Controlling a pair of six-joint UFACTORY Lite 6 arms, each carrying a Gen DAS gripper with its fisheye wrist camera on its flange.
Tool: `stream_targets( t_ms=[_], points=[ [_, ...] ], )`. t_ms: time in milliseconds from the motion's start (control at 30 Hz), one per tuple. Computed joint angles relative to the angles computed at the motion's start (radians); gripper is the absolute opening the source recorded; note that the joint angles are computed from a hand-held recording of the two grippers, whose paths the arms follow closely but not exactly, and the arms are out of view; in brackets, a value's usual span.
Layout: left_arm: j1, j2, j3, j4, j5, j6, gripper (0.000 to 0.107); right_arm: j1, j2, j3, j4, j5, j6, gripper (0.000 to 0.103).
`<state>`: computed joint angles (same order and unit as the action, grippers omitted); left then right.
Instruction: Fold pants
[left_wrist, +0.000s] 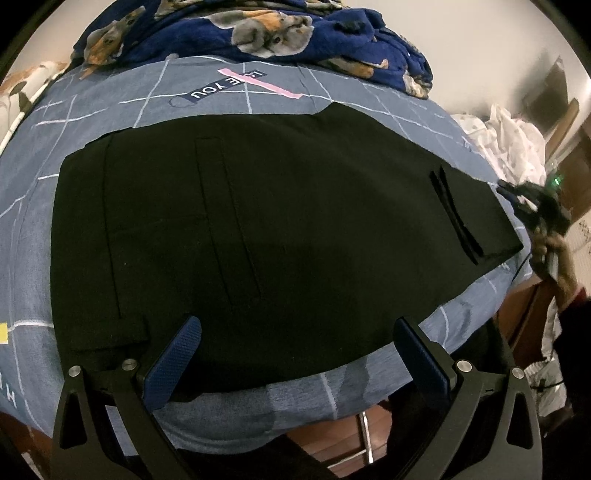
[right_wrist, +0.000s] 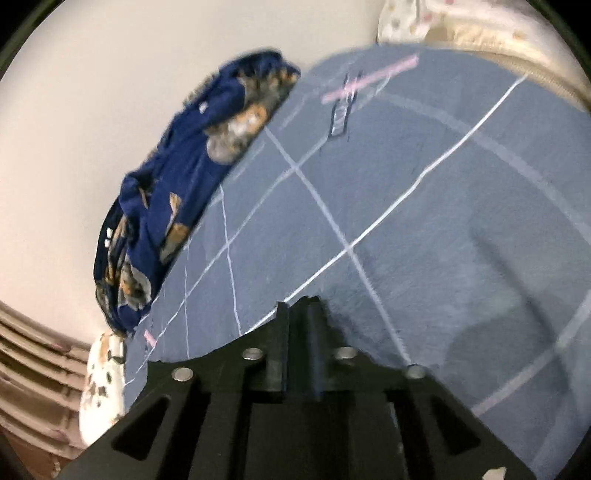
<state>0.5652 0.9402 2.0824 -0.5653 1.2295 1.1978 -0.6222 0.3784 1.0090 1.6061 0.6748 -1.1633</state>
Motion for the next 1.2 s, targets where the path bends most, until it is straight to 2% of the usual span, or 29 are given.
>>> stream_targets(
  t_ms=[67, 233, 300, 367, 400, 433, 467, 533, 600, 633, 667, 767, 900, 967, 1067, 1200],
  points=[
    [0.006, 0.017, 0.032, -0.007, 0.030, -0.014, 0.103, -0.034, -0.050, -0.076, 0.046, 0.086, -0.076, 0.016],
    [0.014, 0.050, 0.094, -0.020, 0.091, -0.034, 0.103, -0.092, -0.186, -0.311, 0.090, 0.221, -0.278, 0.018],
    [0.012, 0.039, 0.084, -0.016, 0.092, -0.023, 0.103, -0.089, -0.204, -0.360, 0.052, 0.186, -0.308, 0.017],
    [0.011, 0.005, 0.043, -0.020, 0.080, 0.000, 0.103, -0.068, -0.220, -0.388, 0.033, 0.095, -0.330, 0.004],
    [0.013, -0.008, 0.030, -0.026, 0.077, 0.008, 0.103, -0.079, -0.222, -0.394, 0.041, 0.105, -0.326, 0.004],
    [0.015, -0.021, 0.023, -0.036, 0.080, 0.015, 0.103, -0.100, -0.214, -0.385, 0.021, 0.128, -0.280, 0.007],
    [0.020, -0.030, 0.025, -0.048, 0.087, 0.020, 0.103, -0.103, -0.225, -0.385, 0.019, 0.132, -0.268, 0.016],
    [0.030, -0.033, 0.048, -0.068, 0.099, 0.016, 0.103, -0.085, -0.311, -0.406, 0.021, 0.124, -0.256, 0.017],
    [0.041, -0.033, 0.073, -0.081, 0.093, 0.000, 0.103, -0.059, -0.356, -0.420, 0.027, 0.135, -0.250, 0.025],
    [0.046, -0.032, 0.083, -0.084, 0.093, -0.006, 0.103, -0.028, -0.364, -0.419, 0.021, 0.115, -0.238, 0.039],
    [0.052, -0.024, 0.106, -0.086, 0.094, -0.011, 0.103, 0.014, -0.348, -0.401, 0.002, 0.071, -0.215, 0.044],
    [0.060, -0.043, 0.096, -0.070, 0.013, 0.015, 0.103, 0.132, -0.347, -0.362, -0.055, -0.052, -0.129, 0.044],
    [0.051, -0.082, 0.040, -0.029, -0.134, 0.053, 0.103, 0.265, -0.466, -0.331, -0.133, -0.126, 0.003, 0.044],
    [0.052, -0.084, 0.034, -0.030, -0.170, 0.062, 0.103, 0.373, -0.505, -0.292, -0.220, -0.179, 0.112, 0.044],
    [0.053, -0.074, 0.045, -0.024, -0.209, 0.054, 0.103, 0.572, -0.485, -0.222, -0.332, -0.266, 0.276, 0.047],
    [0.049, -0.062, 0.056, -0.003, -0.265, 0.042, 0.103, 0.844, -0.357, -0.101, -0.498, -0.375, 0.515, 0.047]
  ],
)
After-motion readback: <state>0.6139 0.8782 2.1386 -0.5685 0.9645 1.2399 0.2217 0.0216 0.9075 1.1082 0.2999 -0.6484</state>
